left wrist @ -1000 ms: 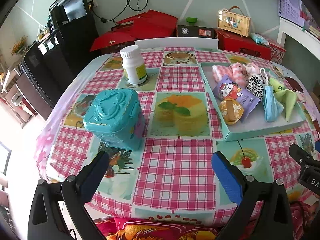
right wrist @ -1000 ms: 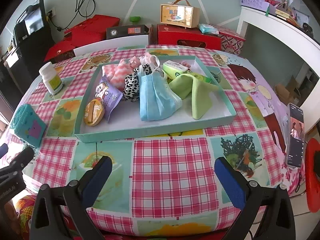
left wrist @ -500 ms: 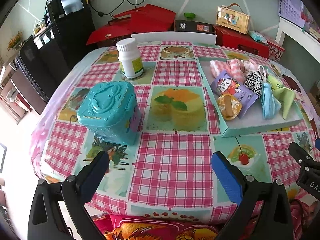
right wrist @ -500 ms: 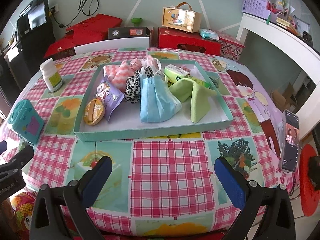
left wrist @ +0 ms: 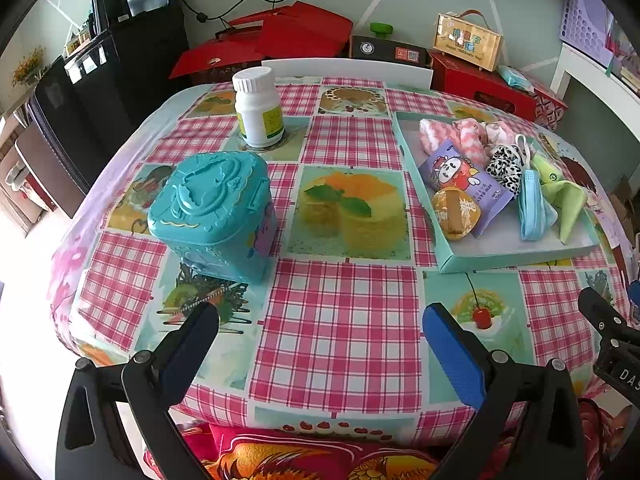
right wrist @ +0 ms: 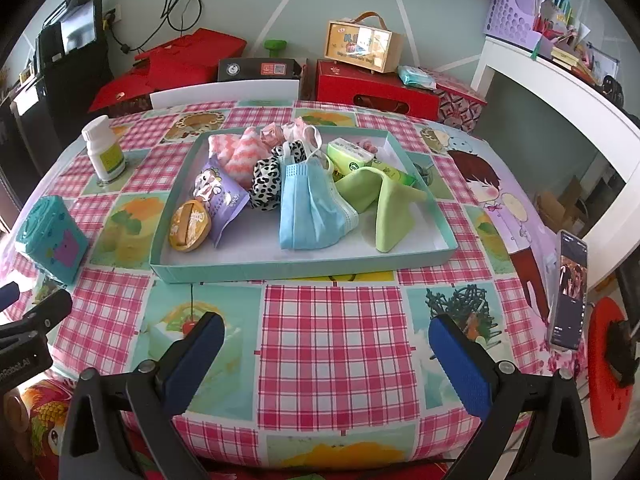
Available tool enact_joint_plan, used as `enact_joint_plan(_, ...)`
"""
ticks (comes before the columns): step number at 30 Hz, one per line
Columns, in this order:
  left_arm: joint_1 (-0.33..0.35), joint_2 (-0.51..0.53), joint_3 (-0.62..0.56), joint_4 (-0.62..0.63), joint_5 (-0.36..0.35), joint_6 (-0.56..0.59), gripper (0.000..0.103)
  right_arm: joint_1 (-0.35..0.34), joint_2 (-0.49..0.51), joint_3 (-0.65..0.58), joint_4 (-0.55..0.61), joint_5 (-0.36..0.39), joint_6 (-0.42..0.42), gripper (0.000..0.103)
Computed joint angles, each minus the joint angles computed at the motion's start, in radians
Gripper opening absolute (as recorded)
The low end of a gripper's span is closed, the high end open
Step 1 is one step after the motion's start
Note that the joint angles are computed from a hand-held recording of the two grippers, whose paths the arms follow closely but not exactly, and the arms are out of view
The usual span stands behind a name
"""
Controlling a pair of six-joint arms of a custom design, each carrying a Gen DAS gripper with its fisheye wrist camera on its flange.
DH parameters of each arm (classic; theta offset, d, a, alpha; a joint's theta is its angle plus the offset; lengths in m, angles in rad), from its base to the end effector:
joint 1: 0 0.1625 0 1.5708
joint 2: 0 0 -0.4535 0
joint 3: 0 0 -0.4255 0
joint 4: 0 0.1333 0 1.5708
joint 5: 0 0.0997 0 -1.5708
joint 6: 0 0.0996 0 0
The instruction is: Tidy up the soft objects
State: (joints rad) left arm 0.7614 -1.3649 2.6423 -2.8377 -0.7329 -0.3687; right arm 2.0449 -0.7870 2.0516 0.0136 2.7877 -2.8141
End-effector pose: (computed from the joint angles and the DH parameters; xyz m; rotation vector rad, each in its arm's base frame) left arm -0.0848 -0.3672 0.1314 0.5249 2.3180 -0.5776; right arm 0.2012 -0.3047 0.0162 -0.0578 -1.9953 0.8091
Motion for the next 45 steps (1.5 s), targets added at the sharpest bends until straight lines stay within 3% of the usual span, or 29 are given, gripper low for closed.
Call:
enact_joint_plan(5,-0.002,0.001,0.001,-0.002,0.002,0.0,0.102,0.009,-0.004,-0.004,0.028,0.002,0.024,0.103)
enact_joint_plan(23,0.001,-0.001,0.006,-0.018,-0.006,0.011,0.102,0.003,0.021,-0.005,-0.029,0.031,-0.051,0.103)
enact_joint_plan(45,0.004,0.008,-0.001,-0.009,-0.004,0.018,0.102,-0.009,0.028,-0.01,-0.027,0.025,-0.05,0.103)
